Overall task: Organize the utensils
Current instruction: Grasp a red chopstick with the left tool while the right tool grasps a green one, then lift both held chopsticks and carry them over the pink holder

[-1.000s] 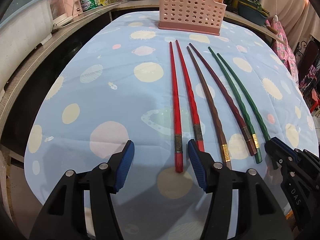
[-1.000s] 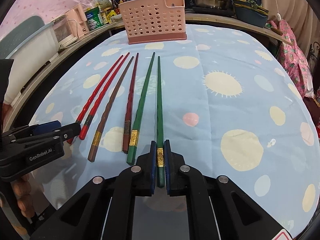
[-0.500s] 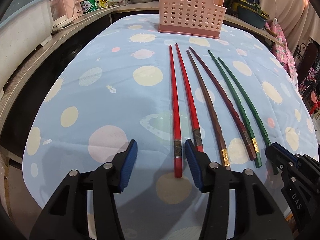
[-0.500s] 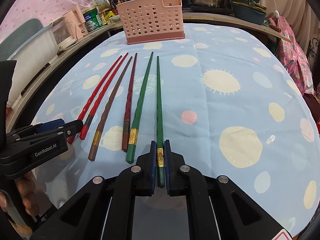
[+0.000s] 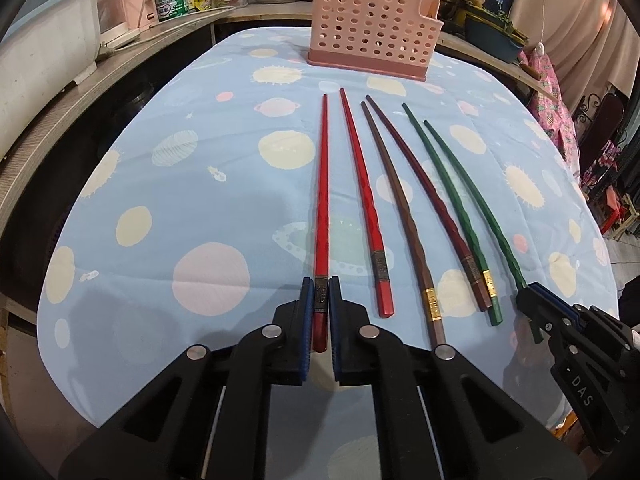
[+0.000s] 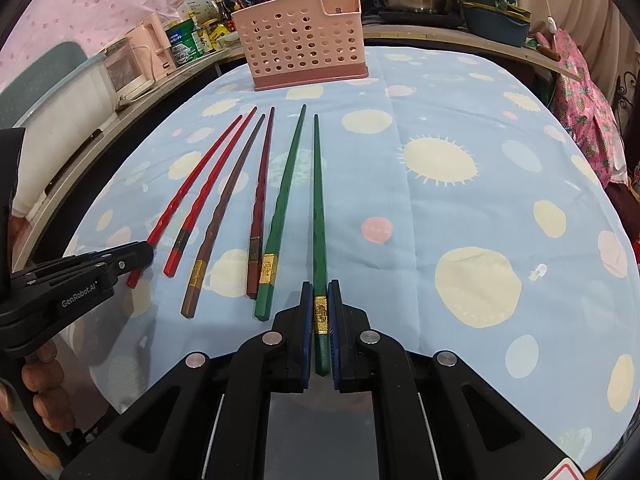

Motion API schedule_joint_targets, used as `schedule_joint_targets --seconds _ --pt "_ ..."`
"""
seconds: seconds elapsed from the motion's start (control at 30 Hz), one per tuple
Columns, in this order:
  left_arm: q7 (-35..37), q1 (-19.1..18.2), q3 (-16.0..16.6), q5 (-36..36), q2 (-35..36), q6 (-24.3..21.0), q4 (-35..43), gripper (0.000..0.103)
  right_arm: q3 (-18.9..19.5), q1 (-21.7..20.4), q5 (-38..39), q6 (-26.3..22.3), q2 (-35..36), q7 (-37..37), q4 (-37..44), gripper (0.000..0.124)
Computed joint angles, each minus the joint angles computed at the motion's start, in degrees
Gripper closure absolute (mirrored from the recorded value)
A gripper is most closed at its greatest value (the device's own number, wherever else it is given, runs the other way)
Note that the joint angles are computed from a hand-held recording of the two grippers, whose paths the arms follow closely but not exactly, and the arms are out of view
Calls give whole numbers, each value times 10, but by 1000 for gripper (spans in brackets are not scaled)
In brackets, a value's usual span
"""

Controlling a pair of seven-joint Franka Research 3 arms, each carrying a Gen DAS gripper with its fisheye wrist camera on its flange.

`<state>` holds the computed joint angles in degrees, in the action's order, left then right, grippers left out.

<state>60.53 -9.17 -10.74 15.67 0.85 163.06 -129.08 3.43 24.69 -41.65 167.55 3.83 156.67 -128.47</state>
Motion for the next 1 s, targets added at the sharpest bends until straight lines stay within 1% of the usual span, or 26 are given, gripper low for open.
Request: schedule_joint_targets --seconds 0.17,0.43,0.67,0.77,0.87,1.0 --pt "28 1 2 -38 -24 9 -6 96 1 -9 -21 11 -23 22 -9 117" --pt "70 2 14 -91 -51 17 26 96 23 -59 -101 14 -61 78 13 117" --pt "67 15 16 -74 -32 8 100 96 29 -95 -131 28 -61 85 67 117" --pt "66 20 16 -68 -10 -3 148 96 22 -101 -109 40 -49 61 92 117" --pt "60 24 16 -55 18 -19 202 96 12 -99 -67 46 -32 19 120 117" --pt "64 28 14 -54 54 -39 271 96 -3 -90 25 58 -6 -64 160 117"
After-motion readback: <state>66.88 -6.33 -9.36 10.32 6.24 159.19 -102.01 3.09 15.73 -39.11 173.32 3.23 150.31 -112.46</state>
